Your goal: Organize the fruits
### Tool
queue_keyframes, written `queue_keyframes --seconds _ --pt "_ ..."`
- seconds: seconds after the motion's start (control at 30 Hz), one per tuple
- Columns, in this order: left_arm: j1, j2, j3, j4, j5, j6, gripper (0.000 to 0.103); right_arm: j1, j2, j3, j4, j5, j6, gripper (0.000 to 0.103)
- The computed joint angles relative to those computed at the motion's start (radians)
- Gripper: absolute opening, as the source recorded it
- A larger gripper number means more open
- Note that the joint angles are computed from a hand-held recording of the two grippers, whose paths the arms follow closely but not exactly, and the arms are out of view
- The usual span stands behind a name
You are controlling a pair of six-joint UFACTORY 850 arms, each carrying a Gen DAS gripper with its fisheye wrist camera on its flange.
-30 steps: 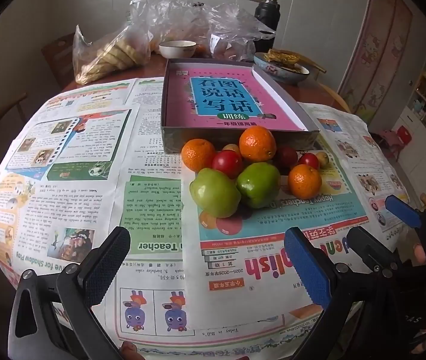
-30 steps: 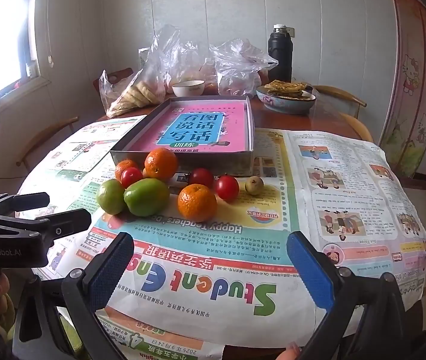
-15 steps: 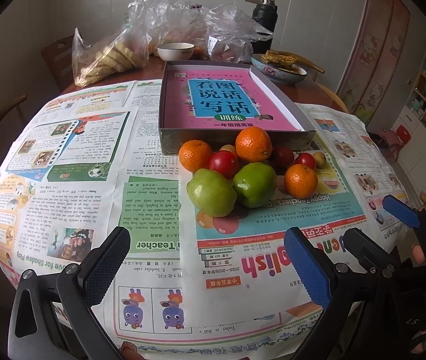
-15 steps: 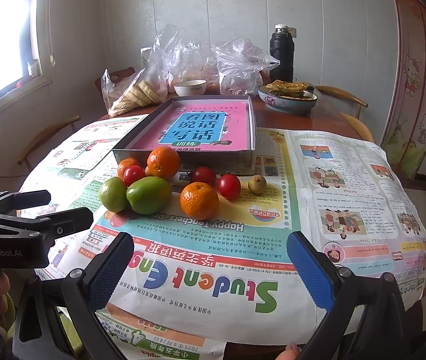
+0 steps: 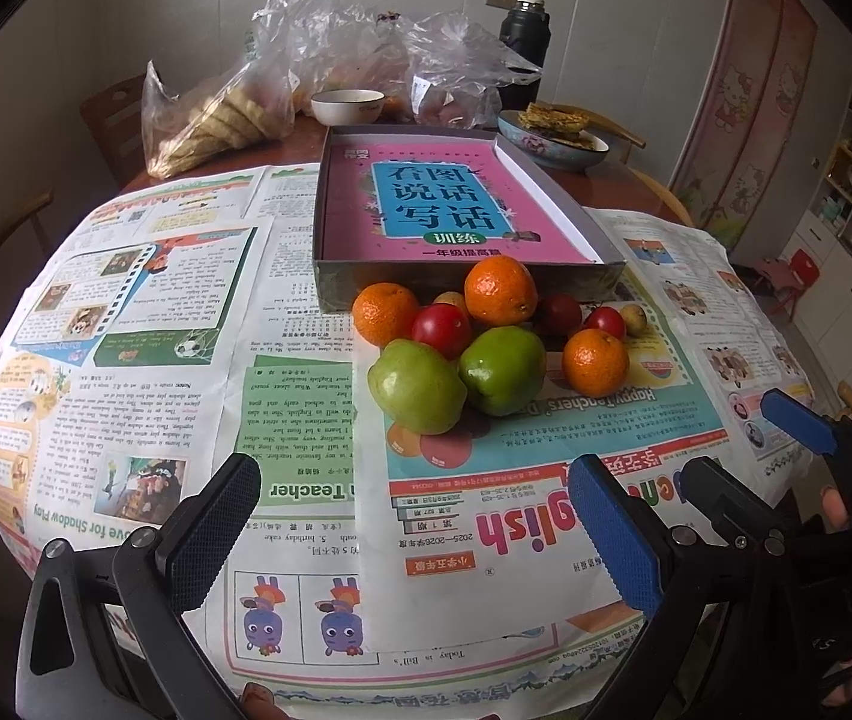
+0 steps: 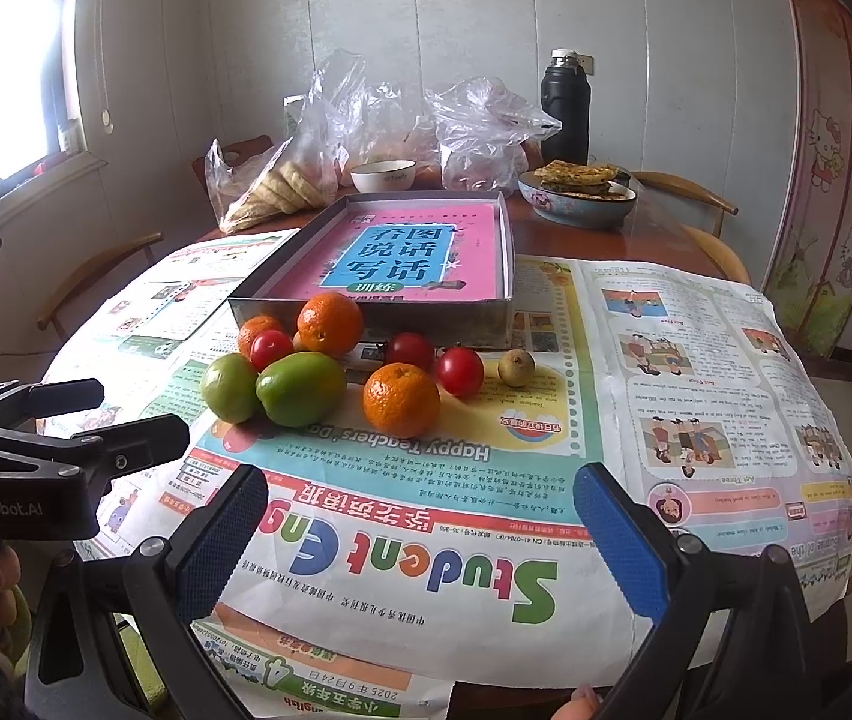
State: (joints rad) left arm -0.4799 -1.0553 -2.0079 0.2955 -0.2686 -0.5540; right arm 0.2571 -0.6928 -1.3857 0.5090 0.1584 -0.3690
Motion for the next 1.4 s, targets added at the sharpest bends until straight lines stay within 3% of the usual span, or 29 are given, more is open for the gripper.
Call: queue_keyframes --seconds 0.87,1.4 --pt "-0.001 -0.009 -0.014 -0.032 -0.002 0.026 0.102 -0.003 -0.001 0.0 0.103 0.003 -0.095 0.103" --pt "0.011 -0.027 -0.035 -0.101 -0.011 0.084 0.102 -0.005 -0.022 -0.028 0.07 -0.024 -0.065 0.103"
